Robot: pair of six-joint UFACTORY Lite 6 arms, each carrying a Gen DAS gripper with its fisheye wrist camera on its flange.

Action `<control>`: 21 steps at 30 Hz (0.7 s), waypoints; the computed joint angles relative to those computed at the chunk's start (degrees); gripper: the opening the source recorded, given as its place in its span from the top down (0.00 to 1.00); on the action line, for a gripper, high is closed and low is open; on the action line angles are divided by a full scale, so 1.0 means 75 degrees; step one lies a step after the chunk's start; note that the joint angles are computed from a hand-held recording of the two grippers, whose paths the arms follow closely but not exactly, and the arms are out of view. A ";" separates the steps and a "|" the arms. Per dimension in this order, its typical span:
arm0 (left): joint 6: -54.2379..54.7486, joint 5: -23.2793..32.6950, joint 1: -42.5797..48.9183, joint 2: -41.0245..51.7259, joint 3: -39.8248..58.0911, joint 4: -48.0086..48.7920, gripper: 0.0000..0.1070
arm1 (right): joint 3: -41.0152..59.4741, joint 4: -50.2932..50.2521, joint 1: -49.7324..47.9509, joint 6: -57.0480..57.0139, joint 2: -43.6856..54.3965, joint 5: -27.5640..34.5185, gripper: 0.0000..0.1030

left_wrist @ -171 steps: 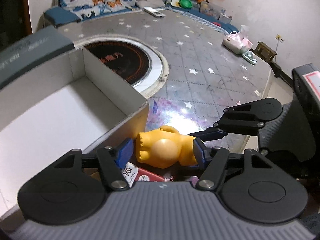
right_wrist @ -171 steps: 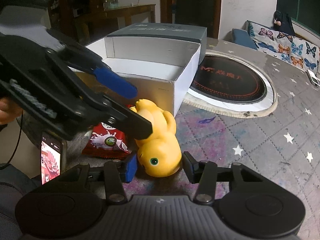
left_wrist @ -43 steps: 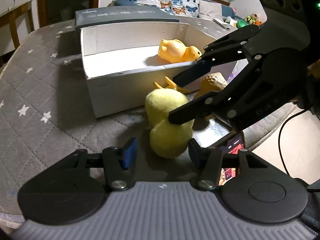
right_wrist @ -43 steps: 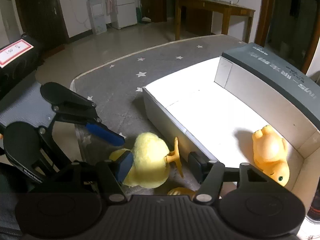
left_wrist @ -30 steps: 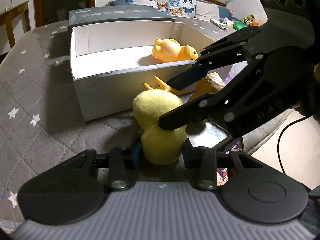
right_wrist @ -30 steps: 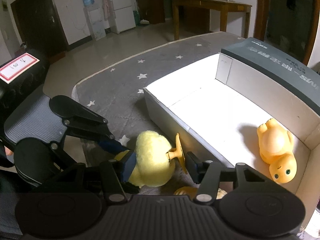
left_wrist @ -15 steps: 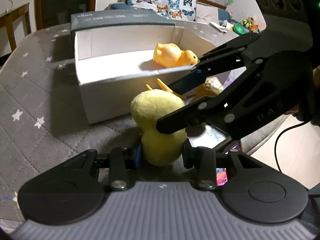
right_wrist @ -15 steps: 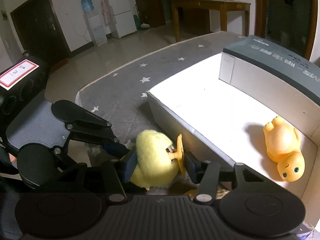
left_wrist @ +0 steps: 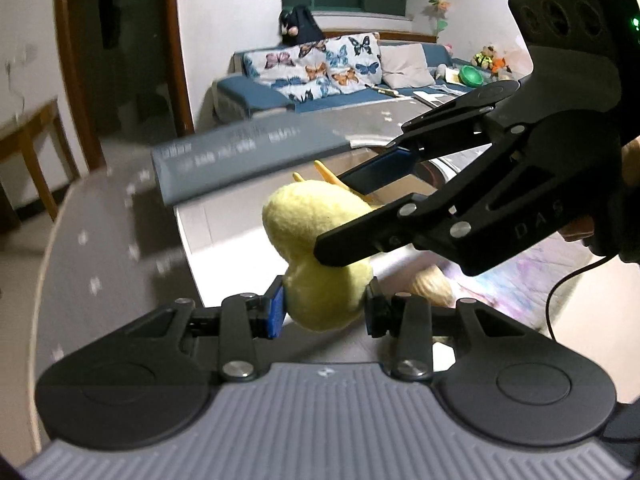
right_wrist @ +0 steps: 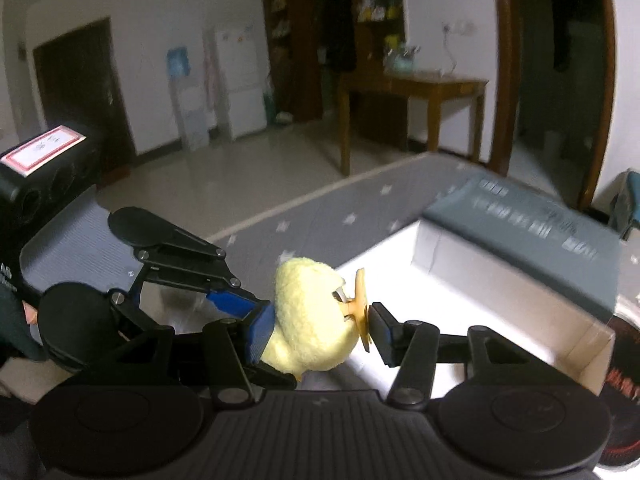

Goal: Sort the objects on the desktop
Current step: 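Lower the yellow chick into the white box and release it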

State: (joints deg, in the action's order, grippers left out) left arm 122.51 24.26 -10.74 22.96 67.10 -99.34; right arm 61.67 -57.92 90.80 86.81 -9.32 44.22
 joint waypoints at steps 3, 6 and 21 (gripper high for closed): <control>-0.1703 -0.0048 -0.0069 0.1102 0.1582 0.1505 0.62 | -0.0196 -0.0346 -0.0566 0.0064 -0.0256 -0.0255 0.49; -0.3602 -0.0054 -0.0201 0.2255 0.3168 0.3235 0.62 | -0.0540 -0.0571 -0.1387 0.0188 -0.0403 -0.0850 0.49; -0.9776 0.1418 -0.0525 0.6322 0.9011 0.8800 0.62 | -0.2162 -0.1835 -0.4504 0.2165 -0.0101 -0.4198 0.48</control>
State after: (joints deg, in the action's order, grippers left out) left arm 49.19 34.90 -14.68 70.38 134.68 -33.34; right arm 45.45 -71.69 57.02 103.05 -10.08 12.74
